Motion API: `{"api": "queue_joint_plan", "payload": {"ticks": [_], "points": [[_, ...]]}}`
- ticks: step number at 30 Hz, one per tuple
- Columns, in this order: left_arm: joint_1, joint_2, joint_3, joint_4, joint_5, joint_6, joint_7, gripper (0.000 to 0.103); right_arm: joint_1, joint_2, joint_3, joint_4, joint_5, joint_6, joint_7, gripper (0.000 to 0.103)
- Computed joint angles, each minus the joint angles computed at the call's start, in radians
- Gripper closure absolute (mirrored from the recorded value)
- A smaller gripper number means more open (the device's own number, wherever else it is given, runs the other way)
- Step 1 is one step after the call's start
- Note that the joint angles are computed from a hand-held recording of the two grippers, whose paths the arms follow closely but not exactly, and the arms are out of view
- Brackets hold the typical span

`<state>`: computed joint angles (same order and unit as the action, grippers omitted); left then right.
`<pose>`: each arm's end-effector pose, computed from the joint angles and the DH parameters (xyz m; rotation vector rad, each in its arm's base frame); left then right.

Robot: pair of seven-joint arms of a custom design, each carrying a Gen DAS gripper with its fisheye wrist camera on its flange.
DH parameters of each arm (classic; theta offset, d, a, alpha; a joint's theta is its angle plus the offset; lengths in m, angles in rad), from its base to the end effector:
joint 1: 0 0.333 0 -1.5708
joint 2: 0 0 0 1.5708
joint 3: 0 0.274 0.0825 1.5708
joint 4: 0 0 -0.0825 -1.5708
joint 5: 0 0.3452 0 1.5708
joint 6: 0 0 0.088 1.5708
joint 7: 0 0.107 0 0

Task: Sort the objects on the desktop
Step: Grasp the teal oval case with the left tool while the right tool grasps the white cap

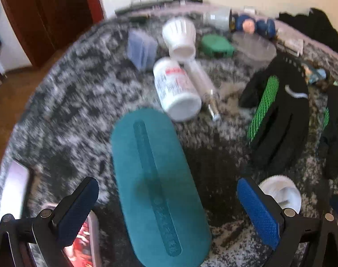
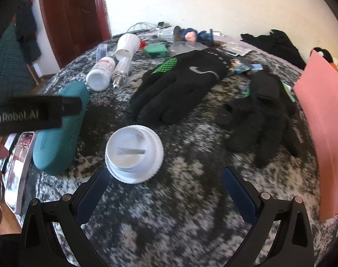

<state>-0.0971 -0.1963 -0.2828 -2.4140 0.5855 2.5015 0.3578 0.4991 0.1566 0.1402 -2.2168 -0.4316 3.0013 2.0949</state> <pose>0.4319 -0.1774 0.3928 -2.2182 1.4677 -0.3529 0.4265 0.3528 0.3618 -2.1963 1.2812 -0.3861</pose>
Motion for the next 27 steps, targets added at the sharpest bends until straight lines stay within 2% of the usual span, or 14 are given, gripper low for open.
{"api": "queue_joint_plan", "payload": {"ticks": [4,9,12,14,16,17,18,19,21,24,27], "points": [[-0.008,0.040,0.010,0.019,-0.029,-0.004,0.040,0.000,0.020,0.044,-0.010,0.052,-0.024,-0.017,0.016,0.000],[-0.016,0.088,0.036,0.042,-0.058,-0.007,0.075,0.000,0.069,0.094,-0.061,0.114,-0.131,-0.028,0.104,0.002],[-0.019,0.123,0.059,0.045,-0.116,0.013,0.110,0.001,0.048,0.108,-0.037,0.124,-0.099,-0.024,0.080,0.002],[-0.020,0.130,0.068,0.037,-0.131,0.037,0.107,0.000,0.041,0.106,-0.029,0.120,-0.085,-0.018,0.066,0.006],[-0.023,0.131,0.070,0.039,-0.133,0.037,0.104,0.001,0.025,0.101,-0.012,0.112,-0.056,-0.004,0.033,0.019],[-0.024,0.131,0.071,0.040,-0.135,0.037,0.102,0.002,0.021,0.099,-0.007,0.109,-0.045,0.001,0.021,0.023],[-0.025,0.125,0.071,0.038,-0.141,0.036,0.099,0.008,0.011,0.096,0.006,0.105,-0.023,0.005,-0.003,0.032],[-0.026,0.119,0.071,0.035,-0.144,0.033,0.094,0.019,0.001,0.094,0.019,0.102,-0.001,0.009,-0.028,0.044],[-0.024,0.094,0.070,0.020,-0.154,0.032,0.073,0.033,-0.003,0.088,0.028,0.097,0.026,0.010,-0.057,0.043],[-0.013,0.056,0.067,-0.015,-0.193,0.063,0.064,0.034,-0.042,0.082,0.075,0.085,0.123,0.010,-0.133,0.043],[-0.002,0.033,0.050,-0.034,-0.199,0.074,0.038,0.034,-0.057,0.071,0.094,0.076,0.196,0.007,-0.176,0.043]]}}
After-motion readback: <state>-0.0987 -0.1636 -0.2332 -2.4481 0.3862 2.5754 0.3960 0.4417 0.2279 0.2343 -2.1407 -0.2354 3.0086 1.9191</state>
